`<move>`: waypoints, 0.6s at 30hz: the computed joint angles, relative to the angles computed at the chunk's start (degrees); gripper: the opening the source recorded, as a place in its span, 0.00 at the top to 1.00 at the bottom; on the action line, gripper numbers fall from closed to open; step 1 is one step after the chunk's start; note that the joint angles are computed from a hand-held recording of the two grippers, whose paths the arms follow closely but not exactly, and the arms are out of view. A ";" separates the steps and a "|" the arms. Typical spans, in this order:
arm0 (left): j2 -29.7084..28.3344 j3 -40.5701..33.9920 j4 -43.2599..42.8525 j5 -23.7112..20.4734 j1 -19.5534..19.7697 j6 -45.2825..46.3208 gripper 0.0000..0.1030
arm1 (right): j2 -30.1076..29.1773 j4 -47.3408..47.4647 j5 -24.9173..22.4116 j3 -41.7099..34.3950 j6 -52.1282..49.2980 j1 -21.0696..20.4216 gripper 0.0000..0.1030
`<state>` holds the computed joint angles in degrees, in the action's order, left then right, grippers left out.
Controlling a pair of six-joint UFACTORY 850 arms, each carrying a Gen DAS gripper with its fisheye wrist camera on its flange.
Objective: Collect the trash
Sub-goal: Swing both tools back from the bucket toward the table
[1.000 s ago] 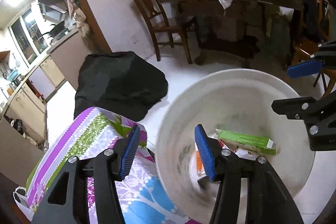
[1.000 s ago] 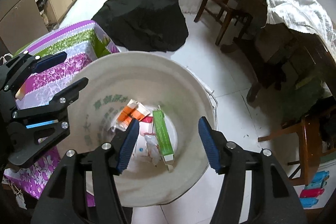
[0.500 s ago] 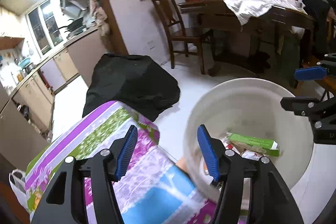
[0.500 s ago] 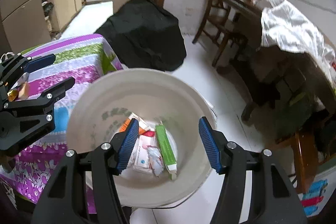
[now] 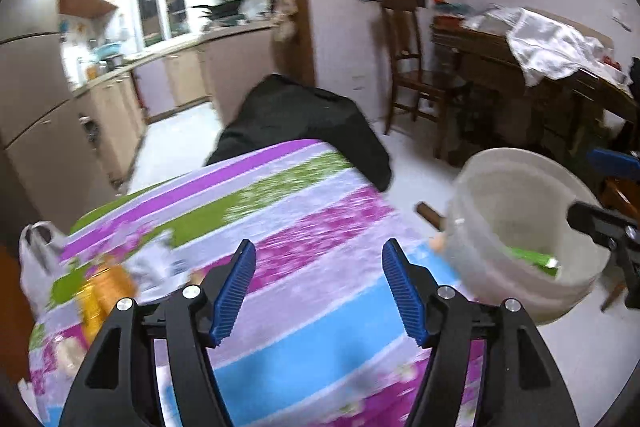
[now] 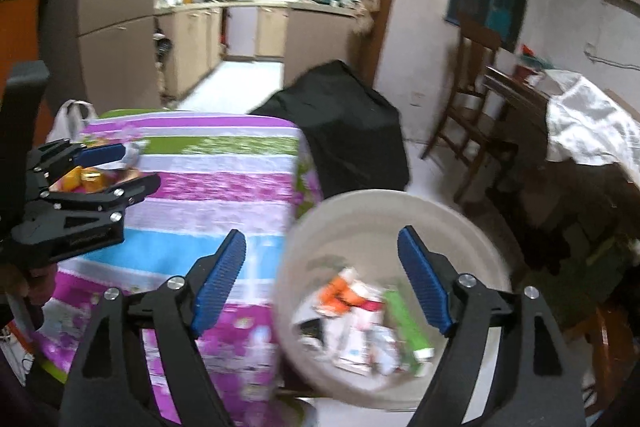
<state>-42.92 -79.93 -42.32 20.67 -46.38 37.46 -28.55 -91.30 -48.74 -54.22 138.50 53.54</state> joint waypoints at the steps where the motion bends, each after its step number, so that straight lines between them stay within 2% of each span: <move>1: 1.12 2.07 0.78 1.42 0.49 -1.22 0.36 | -0.67 -1.34 0.51 -0.54 1.15 0.30 0.22; 5: 6.00 10.85 4.25 6.18 3.46 -8.16 0.28 | -4.08 -7.81 4.34 -2.85 7.96 0.48 0.20; 6: 7.46 13.50 4.29 7.15 4.84 -9.47 0.24 | -4.71 -8.98 5.17 -3.34 9.55 0.41 0.20; 11: 11.65 21.99 1.40 10.48 12.26 -12.27 0.13 | -8.57 -20.94 12.90 -6.04 24.70 -0.55 0.20; 13: 12.41 24.16 1.85 10.47 16.62 -15.94 0.12 | -10.29 -23.54 15.03 -7.79 27.97 -0.40 0.20; 16: 12.48 25.22 8.92 7.57 22.57 -25.48 0.09 | -12.97 -25.51 17.86 -10.78 30.06 -0.18 0.20; 18: 11.92 25.03 13.42 6.96 24.49 -29.49 0.09 | -14.82 -27.43 20.07 -13.18 31.74 -0.19 0.20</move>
<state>-31.00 -54.89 -28.89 27.63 -21.89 7.97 -43.37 -118.73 -28.67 -67.40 170.23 53.36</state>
